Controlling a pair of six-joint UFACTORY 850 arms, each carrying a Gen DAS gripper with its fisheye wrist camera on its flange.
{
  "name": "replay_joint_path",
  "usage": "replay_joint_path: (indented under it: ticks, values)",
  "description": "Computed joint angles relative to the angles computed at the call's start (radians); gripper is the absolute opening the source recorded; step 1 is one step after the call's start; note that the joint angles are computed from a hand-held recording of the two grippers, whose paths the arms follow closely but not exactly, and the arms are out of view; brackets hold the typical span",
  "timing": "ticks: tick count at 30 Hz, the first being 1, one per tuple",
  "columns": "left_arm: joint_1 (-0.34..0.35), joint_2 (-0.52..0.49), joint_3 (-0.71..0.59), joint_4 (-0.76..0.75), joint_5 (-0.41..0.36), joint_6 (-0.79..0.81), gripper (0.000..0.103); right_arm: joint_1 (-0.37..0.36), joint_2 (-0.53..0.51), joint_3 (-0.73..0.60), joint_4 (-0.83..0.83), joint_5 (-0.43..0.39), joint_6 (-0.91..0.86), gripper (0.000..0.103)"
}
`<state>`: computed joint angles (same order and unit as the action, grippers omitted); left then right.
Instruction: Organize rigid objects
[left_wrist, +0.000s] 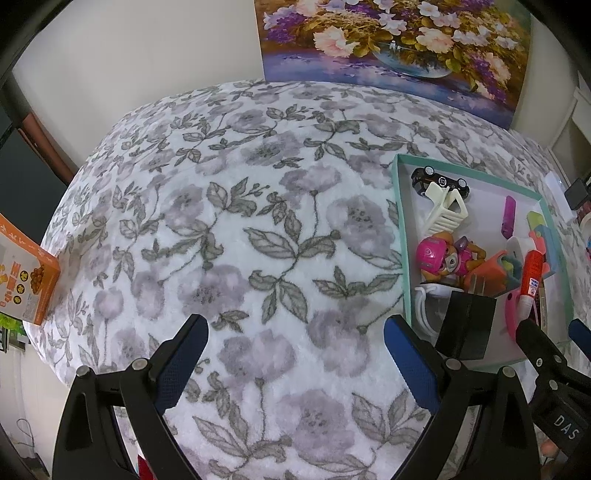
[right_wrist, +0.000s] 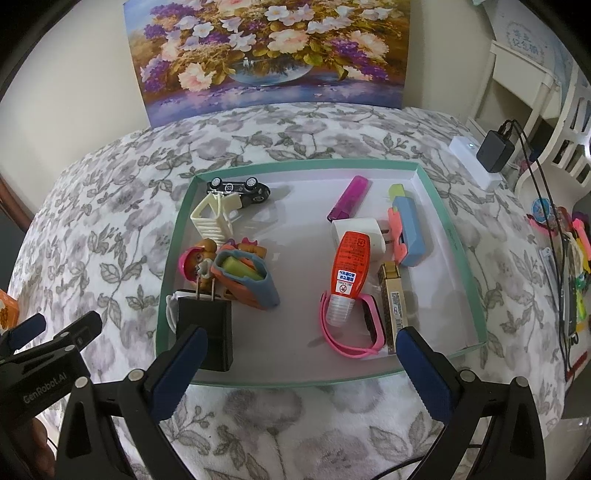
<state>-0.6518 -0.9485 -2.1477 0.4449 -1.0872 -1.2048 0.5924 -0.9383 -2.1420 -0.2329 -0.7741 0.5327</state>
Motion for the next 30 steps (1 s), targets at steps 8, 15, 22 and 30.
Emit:
replay_joint_path:
  ticks: [8,15,22,30]
  values:
    - [0.002,0.010,0.018,-0.002,0.013,-0.005,0.096,0.000,-0.005,-0.006,0.002,-0.006,-0.005,0.103]
    - [0.002,0.011,0.018,-0.002,0.013,-0.007,0.096,0.000,-0.009,-0.012,0.004,-0.012,-0.009,0.103]
    - [0.001,0.010,0.017,-0.001,0.012,-0.009,0.096,-0.001,-0.010,-0.012,0.006,-0.013,-0.012,0.103]
    - [-0.003,0.026,0.037,0.028,0.032,-0.037,0.096,-0.001,-0.009,-0.010,0.006,-0.012,-0.011,0.103]
